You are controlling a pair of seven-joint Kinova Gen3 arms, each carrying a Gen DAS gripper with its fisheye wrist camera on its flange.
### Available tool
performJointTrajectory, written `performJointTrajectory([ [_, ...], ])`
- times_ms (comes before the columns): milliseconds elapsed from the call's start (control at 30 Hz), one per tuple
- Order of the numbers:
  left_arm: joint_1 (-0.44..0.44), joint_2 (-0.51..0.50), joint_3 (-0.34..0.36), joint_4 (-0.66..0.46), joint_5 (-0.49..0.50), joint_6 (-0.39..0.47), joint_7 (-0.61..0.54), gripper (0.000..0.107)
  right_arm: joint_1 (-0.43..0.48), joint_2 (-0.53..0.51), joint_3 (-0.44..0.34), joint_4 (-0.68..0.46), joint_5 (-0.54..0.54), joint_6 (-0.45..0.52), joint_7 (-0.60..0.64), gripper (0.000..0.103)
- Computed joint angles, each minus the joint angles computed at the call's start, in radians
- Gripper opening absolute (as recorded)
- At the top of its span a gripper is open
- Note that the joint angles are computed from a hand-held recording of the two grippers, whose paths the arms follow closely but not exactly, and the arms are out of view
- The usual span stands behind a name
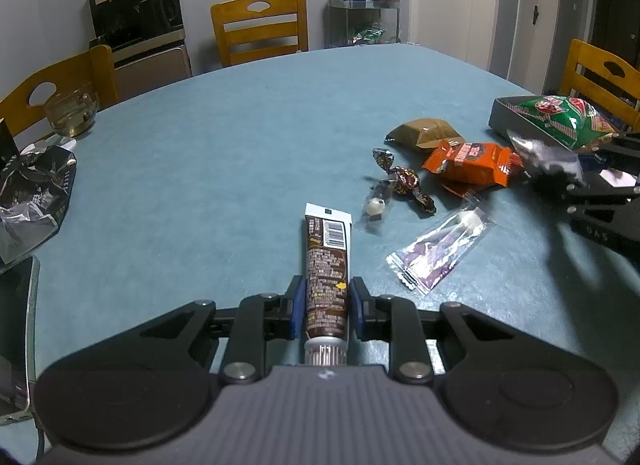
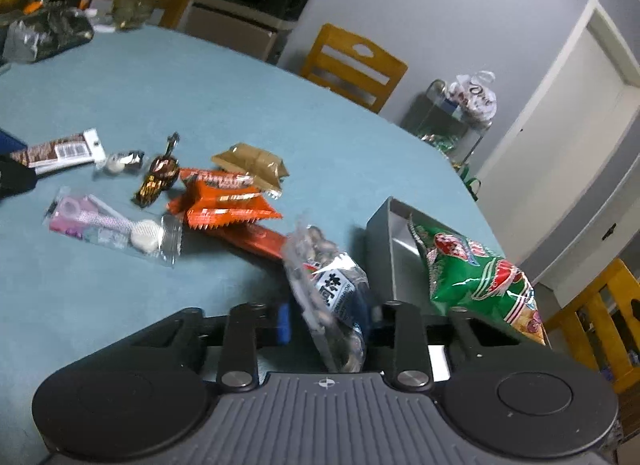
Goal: Organize snacks
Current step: 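Grasp the clear nut bag with the right tool while the left holds the tube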
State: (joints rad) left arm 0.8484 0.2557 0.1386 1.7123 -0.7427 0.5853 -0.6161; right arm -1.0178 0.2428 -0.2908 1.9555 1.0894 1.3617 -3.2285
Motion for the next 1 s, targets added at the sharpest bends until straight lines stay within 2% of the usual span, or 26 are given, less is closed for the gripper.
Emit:
performJointTrajectory([
  [167,-0.001,-0.009,-0.006,0.020,-0.014,-0.023,0.021,0.021,-0.004,-0.031,-0.006,0.031,0.030,-0.003,-0.075,0.019],
  [367,-0.050,-0.027,0.005,0.044,0.050,-0.078,-0.019,0.021,0.024,-0.134,-0.049,0.098,0.064,-0.082,-0.213,0.015],
  [467,-0.033,-0.028,-0.009,0.052,0.029,-0.088,0.002,0.021,0.034,-0.179,-0.078,0.127,0.081,-0.123,-0.249,0.015],
  [533,-0.014,-0.028,-0.025,0.062,-0.010,-0.097,0.044,0.021,0.047,-0.207,-0.095,0.139,0.077,-0.160,-0.255,0.015],
  [700,-0.018,-0.028,-0.023,0.068,-0.018,-0.105,0.072,0.021,0.094,-0.262,-0.121,0.155,0.064,-0.271,-0.257,0.015],
  [1000,0.003,-0.026,-0.026,0.079,-0.096,-0.101,0.151,0.020,0.106,-0.287,-0.168,0.176,0.070,-0.281,-0.280,0.014],
])
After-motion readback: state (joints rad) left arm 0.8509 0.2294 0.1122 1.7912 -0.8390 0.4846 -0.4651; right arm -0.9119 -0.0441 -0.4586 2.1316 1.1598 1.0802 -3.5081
